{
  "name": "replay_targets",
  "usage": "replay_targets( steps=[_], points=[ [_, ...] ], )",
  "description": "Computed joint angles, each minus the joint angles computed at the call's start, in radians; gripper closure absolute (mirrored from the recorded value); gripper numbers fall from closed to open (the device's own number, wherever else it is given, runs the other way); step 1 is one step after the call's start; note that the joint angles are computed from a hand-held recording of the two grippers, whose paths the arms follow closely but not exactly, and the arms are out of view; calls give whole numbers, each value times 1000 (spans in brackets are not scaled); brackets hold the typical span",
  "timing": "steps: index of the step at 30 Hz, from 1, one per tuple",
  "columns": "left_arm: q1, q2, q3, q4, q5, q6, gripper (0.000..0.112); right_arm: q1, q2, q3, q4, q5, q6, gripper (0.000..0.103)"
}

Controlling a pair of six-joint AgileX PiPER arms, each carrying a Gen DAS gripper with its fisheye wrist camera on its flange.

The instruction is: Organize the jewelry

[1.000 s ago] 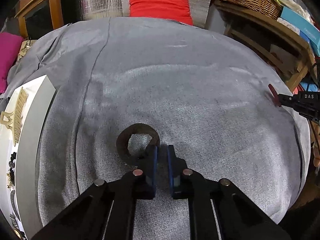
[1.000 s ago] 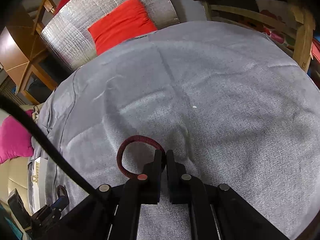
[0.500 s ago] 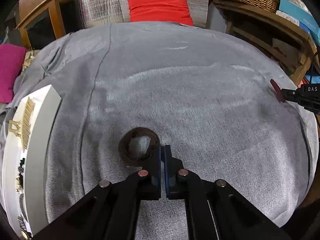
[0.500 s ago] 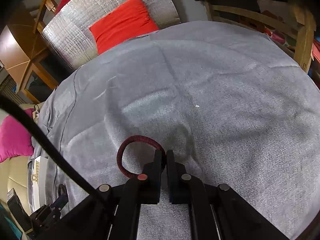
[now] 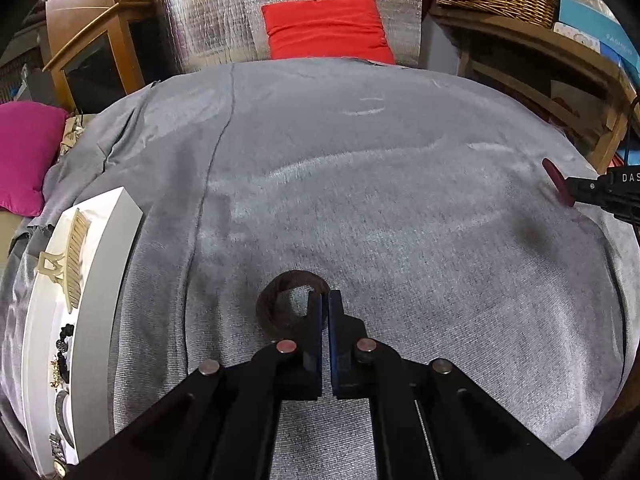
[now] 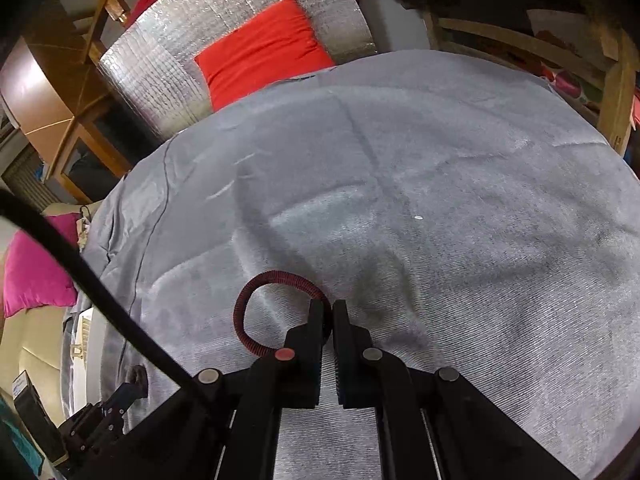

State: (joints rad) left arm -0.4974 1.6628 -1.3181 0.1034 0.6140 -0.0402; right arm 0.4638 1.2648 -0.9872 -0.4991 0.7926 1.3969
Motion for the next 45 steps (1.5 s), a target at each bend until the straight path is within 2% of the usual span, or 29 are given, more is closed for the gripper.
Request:
replay_targets(
  steps=[21,45],
  points=[
    [-8,-64,39,84,-18,-75,110,132,104,-97,-49,-2,39,98],
    [41,-213,132,117,-47,-107,110,333,253,-282,-140,97,73,98]
  ],
)
